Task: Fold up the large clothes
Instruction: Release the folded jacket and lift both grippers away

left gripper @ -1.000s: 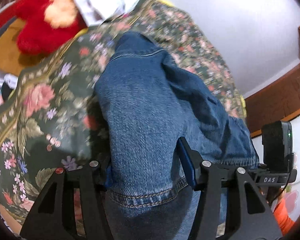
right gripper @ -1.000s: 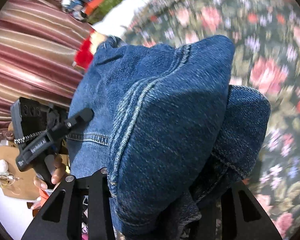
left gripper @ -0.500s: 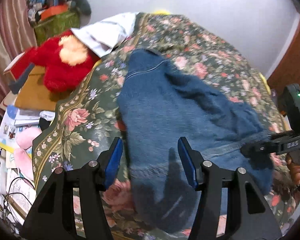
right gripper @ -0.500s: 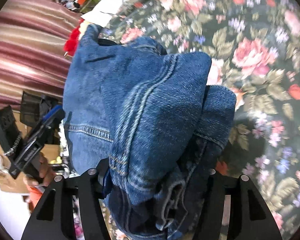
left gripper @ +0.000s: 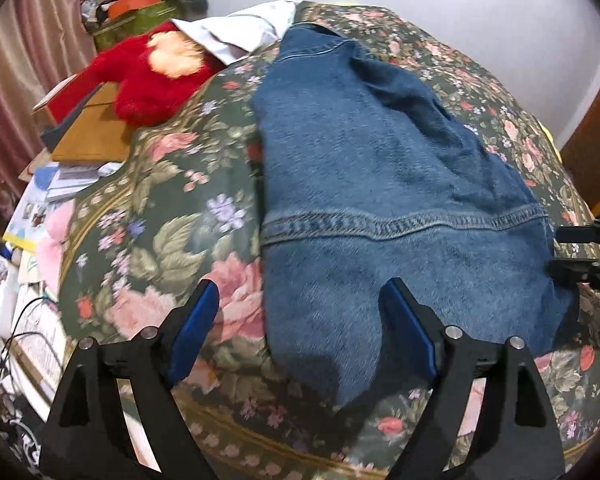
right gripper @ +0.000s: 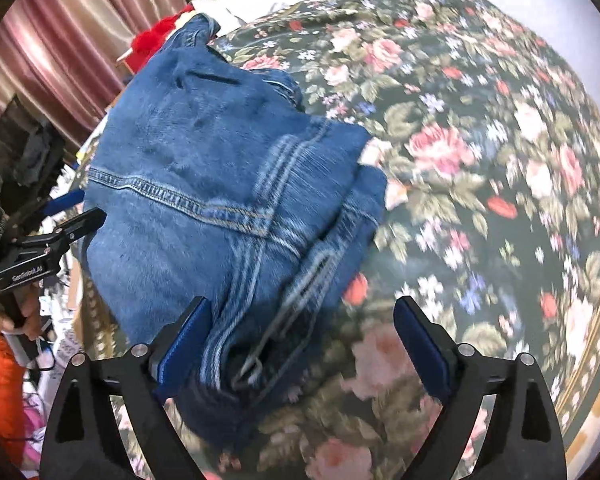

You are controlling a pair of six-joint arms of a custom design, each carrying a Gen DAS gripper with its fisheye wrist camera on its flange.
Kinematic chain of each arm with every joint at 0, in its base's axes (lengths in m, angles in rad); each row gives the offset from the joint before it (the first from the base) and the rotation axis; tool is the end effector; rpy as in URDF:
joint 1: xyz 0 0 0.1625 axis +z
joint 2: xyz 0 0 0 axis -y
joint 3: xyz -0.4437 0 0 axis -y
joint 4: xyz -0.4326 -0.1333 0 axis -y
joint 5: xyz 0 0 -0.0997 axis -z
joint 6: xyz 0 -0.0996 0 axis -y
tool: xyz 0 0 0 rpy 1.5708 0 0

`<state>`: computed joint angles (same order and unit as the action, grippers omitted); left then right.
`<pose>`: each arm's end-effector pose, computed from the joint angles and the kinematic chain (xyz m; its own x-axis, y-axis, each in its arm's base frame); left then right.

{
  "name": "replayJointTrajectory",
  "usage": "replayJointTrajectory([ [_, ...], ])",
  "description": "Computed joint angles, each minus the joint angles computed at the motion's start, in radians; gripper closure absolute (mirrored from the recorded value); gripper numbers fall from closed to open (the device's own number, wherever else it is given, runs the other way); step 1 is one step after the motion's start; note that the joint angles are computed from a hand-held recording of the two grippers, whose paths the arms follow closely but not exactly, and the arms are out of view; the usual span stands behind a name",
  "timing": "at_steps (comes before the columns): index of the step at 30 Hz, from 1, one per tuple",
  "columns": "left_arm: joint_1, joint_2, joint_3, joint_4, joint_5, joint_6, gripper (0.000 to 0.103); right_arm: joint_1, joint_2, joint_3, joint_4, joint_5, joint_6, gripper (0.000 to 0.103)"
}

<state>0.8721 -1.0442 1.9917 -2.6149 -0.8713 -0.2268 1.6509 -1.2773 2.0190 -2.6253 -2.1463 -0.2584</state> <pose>-0.2233 -0.5727 0.1286 -0.7538 0.2619 -0.6027 0.4831 0.8426 -0.2381 0.1243 -0.5598 0.2462 -0.8020 -0.1459 0.5793 -0.2907 0.9424 -0.1652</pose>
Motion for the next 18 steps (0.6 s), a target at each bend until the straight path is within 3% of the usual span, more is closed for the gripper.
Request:
replayJointTrajectory([
  [4,-0.049,-0.010,-0.006,0.035,0.109,0.033,0.019,0.030,-0.041,0.014,-0.035,0.002,-0.018,0.012],
  [8,-0.058,0.021,-0.071,-0.034,0.079,0.107,0.019,0.070,-0.027,0.006,-0.144,-0.017,-0.107,0.012],
  [13,-0.040,0.176,-0.253,-0.017,0.088,0.150,0.019,0.078,0.031,-0.029,-0.240,-0.012,-0.113,0.011],
  [15,-0.022,0.246,-0.342,0.034,0.100,0.133,0.019,0.059,0.063,-0.055,-0.231,0.004,-0.099,0.011],
  [18,0.001,0.334,-0.438,0.071,0.161,0.118,0.019,0.029,0.112,-0.087,-0.180,-0.041,-0.073,0.011],
])
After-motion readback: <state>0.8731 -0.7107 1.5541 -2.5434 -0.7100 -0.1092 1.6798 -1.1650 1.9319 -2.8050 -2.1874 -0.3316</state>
